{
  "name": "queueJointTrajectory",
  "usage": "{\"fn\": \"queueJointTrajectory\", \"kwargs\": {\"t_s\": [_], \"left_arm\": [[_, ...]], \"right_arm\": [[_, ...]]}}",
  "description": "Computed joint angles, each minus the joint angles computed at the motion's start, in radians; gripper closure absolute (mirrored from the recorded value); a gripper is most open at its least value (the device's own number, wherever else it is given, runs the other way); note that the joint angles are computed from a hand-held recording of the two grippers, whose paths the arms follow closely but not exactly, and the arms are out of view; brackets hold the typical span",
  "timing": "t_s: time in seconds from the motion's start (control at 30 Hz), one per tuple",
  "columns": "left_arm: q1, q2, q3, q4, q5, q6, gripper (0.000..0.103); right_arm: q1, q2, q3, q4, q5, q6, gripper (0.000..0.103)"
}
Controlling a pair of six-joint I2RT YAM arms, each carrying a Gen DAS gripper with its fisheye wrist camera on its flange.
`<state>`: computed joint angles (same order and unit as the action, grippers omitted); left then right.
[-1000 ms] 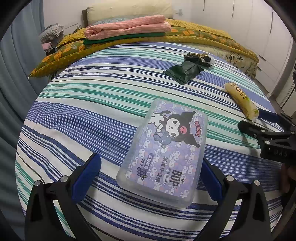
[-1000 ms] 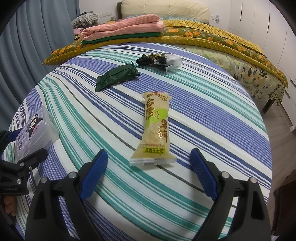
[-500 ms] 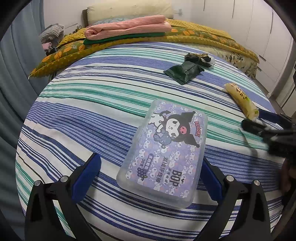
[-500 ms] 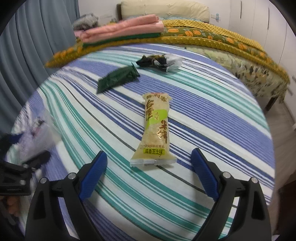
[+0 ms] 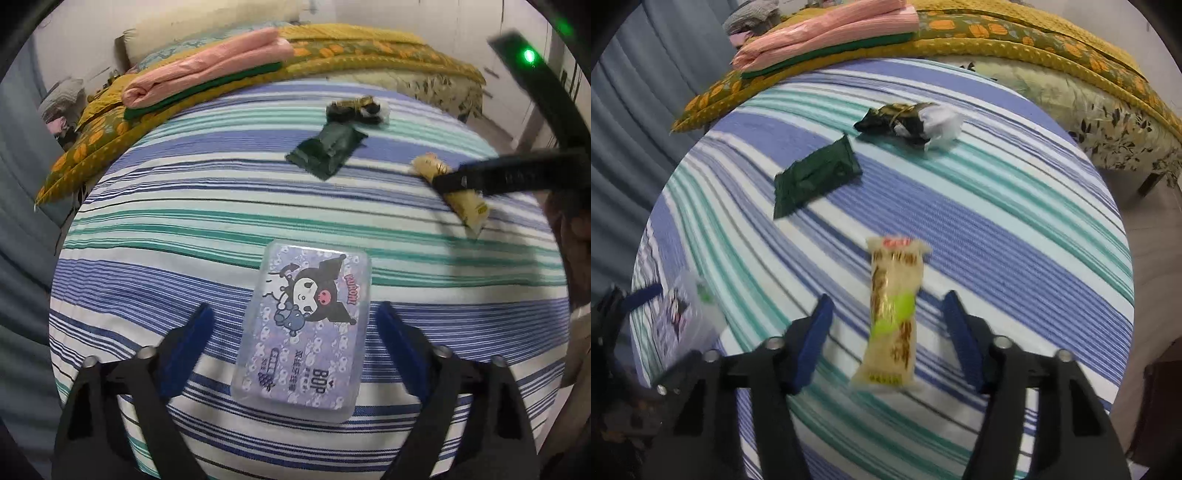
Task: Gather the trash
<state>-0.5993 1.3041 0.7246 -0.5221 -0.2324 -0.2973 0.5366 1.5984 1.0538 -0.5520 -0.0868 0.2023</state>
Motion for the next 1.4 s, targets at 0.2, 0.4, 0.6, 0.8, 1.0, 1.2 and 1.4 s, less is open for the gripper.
{"fn": "queueJointTrajectory", "kwargs": {"t_s": [0.2,0.4,0.6,0.8,1.0,1.2,1.4], "left_arm": [[-0.023,0.012,-0.005,0.01,-0.012,-0.017,0.039],[-0.109,-0.033,-0.02,0.019,-0.048,-0.104,0.04],[-0.315,-0.001,0.08,0.024,-0.074,-0.275,0.04],[-0.541,0.239,0.354,0.056,-0.104,-0.35,0.04],[-0.667,0.584,0.733,0.05,-0.058,-0.343,0.039],[-0.711,0.961,1.157,-0.062,-0.015,-0.306,0.039],[-0.705,1.238,1.456,-0.138,0.045,-0.307,0.039]], "right_arm": [[-0.042,-0.098,-0.085,0.027,-0.047,-0.028,0.086],[-0.169,-0.35,-0.224,-0.021,-0.168,-0.127,0.086],[-0.585,-0.563,-0.308,-0.212,-0.37,-0.408,0.086],[-1.129,-0.5,-0.335,-0.318,-0.477,-0.86,0.086],[-1.395,-0.235,-0.33,-0.189,-0.469,-1.04,0.086],[-1.487,-0.017,-0.299,-0.06,-0.452,-1.063,0.086],[-1.554,0.118,-0.218,-0.063,-0.456,-1.083,0.086]]}}
